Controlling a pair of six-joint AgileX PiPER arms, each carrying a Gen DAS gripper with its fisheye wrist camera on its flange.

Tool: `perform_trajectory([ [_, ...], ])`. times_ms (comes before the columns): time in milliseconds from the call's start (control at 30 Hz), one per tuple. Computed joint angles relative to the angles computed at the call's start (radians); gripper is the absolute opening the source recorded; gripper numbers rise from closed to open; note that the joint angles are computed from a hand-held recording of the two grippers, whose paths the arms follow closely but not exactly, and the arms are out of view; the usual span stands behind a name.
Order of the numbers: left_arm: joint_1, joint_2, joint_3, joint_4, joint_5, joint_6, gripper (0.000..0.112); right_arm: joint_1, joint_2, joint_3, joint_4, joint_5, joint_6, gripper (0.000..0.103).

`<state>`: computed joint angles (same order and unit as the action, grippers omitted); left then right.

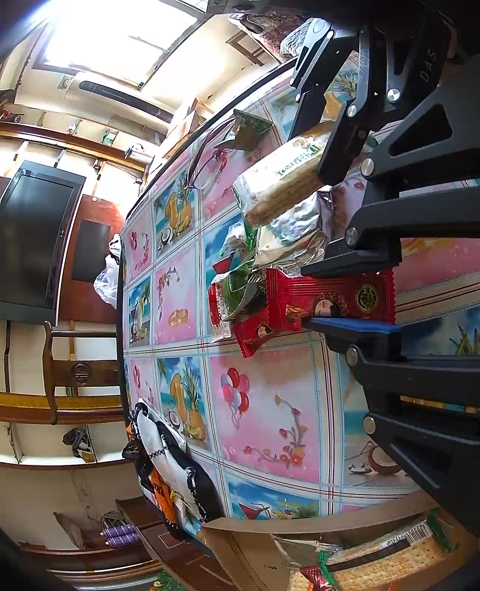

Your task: Organize snacks

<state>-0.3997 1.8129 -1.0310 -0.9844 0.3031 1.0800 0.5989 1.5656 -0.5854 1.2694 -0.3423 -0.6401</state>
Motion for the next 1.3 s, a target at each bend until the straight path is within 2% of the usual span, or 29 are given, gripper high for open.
perform_trajectory([
  [333, 0.009, -0.01, 0.002, -0.009, 0.007, 0.003, 0.019, 0.0, 0.001, 0.002, -0.014, 0.001, 0.013, 0.05],
  [667, 0.06, -0.042, 0.013, -0.1, 0.037, 0.084, 0.019, 0.017, -0.006, -0.001, -0.003, -0.014, 0.005, 0.05],
  [800, 0.114, -0.088, 0.046, -0.208, 0.057, 0.195, 0.019, 0.026, -0.007, -0.002, 0.002, -0.028, 0.012, 0.05],
  [1100, 0.27, -0.106, 0.042, -0.283, 0.163, 0.248, 0.019, 0.067, 0.039, -0.062, -0.015, -0.024, 0.073, 0.05],
  [1300, 0.347, -0.121, 0.059, -0.346, 0.173, 0.307, 0.019, 0.131, 0.114, -0.166, -0.027, -0.024, 0.102, 0.05],
])
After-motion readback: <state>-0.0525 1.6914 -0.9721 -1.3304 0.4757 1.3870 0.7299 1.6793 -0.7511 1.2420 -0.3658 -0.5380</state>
